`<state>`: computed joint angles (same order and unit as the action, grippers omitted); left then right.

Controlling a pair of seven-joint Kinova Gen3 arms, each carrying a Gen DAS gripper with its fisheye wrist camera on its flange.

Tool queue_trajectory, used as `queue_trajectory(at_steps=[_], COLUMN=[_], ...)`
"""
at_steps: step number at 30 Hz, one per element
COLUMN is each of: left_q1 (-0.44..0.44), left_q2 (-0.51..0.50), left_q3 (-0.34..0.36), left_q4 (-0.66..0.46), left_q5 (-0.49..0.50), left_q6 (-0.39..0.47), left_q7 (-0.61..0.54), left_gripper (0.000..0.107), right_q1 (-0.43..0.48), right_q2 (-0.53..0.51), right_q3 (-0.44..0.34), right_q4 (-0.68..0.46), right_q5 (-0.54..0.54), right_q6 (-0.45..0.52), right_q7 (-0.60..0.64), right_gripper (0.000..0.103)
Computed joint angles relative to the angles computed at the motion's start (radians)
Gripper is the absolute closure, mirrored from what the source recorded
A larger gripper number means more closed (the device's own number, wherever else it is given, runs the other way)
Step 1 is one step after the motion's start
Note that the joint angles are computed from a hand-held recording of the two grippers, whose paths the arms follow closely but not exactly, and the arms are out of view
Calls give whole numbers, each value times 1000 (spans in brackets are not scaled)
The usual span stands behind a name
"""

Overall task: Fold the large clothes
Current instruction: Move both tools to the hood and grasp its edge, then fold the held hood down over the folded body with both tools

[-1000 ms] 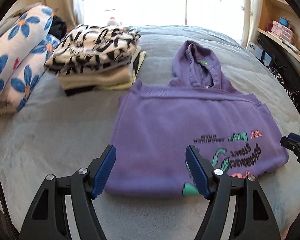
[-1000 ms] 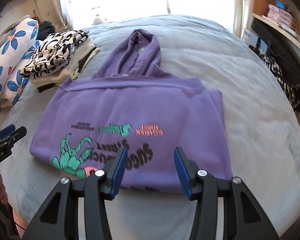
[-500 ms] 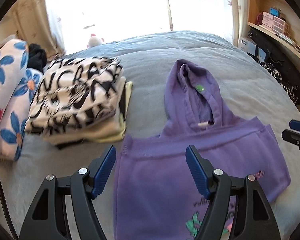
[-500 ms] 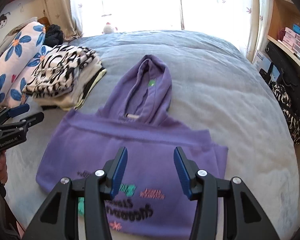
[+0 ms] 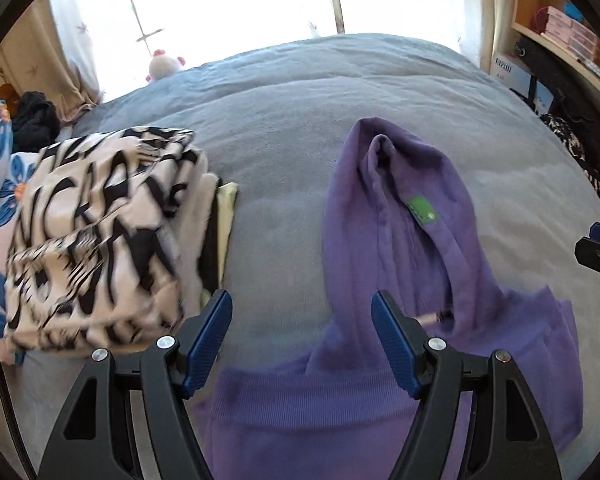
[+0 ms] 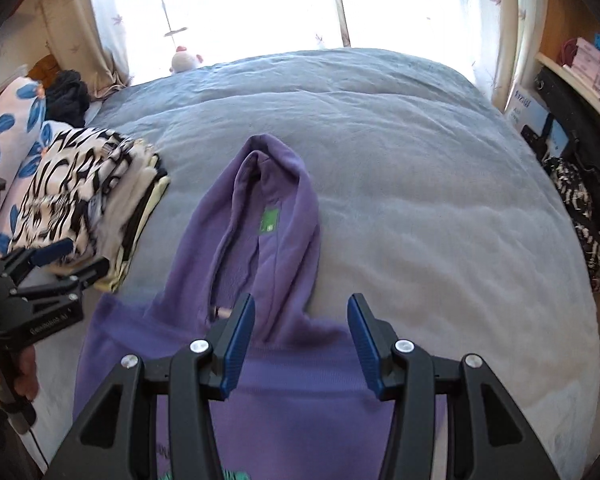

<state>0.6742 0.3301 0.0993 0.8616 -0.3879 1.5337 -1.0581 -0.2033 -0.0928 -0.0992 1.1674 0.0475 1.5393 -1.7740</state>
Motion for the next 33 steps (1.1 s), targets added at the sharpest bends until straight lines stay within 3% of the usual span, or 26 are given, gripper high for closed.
queue_trajectory(at_steps=[7, 14, 23, 24, 26, 28, 29, 30, 31, 33], left_q1=[-29, -30, -70, -81, -85, -100, -103, -94, -78, -68], left_q2=[171, 312, 459, 471, 473, 445, 434, 422, 413, 388], left_q3=[-45, -93, -119, -115, -116, -101, -99, -106, -116, -119], left_q4=[-171, -320, -479, -485, -463, -396, -372, -351, -337, -307], left_q5=[22, 52, 128, 144, 160, 191, 199, 192, 171, 154], left_q6=[35, 51, 92, 93, 70, 10, -14, -32, -42, -62], left_q7=[-56, -102, -138, -140, -147, -150, -148, -143, -148, -156], left_gripper=[37, 37, 37, 40, 58, 93, 100, 101, 103, 104], right_q1=[10, 33, 30, 31, 23, 16, 11, 13, 21, 24], right_q2=[148, 251, 359, 365, 376, 381, 381, 382, 381, 351], right_q3=[33, 54, 63, 63, 66, 67, 68, 67, 65, 66], right_q4=[-52, -64, -93, -92, -95, -92, -86, -85, -83, -47], right_q5=[-10, -82, -74, -76, -59, -44, -31, -32, -44, -43], right_q6=[-62, -123, -175, -184, -192, -198, -203, -202, -198, -228], right_q7=[-22, -15, -29, -26, -28, -26, -25, -17, -6, -5], right_gripper=[55, 55, 55, 55, 55, 57, 68, 88, 96, 97])
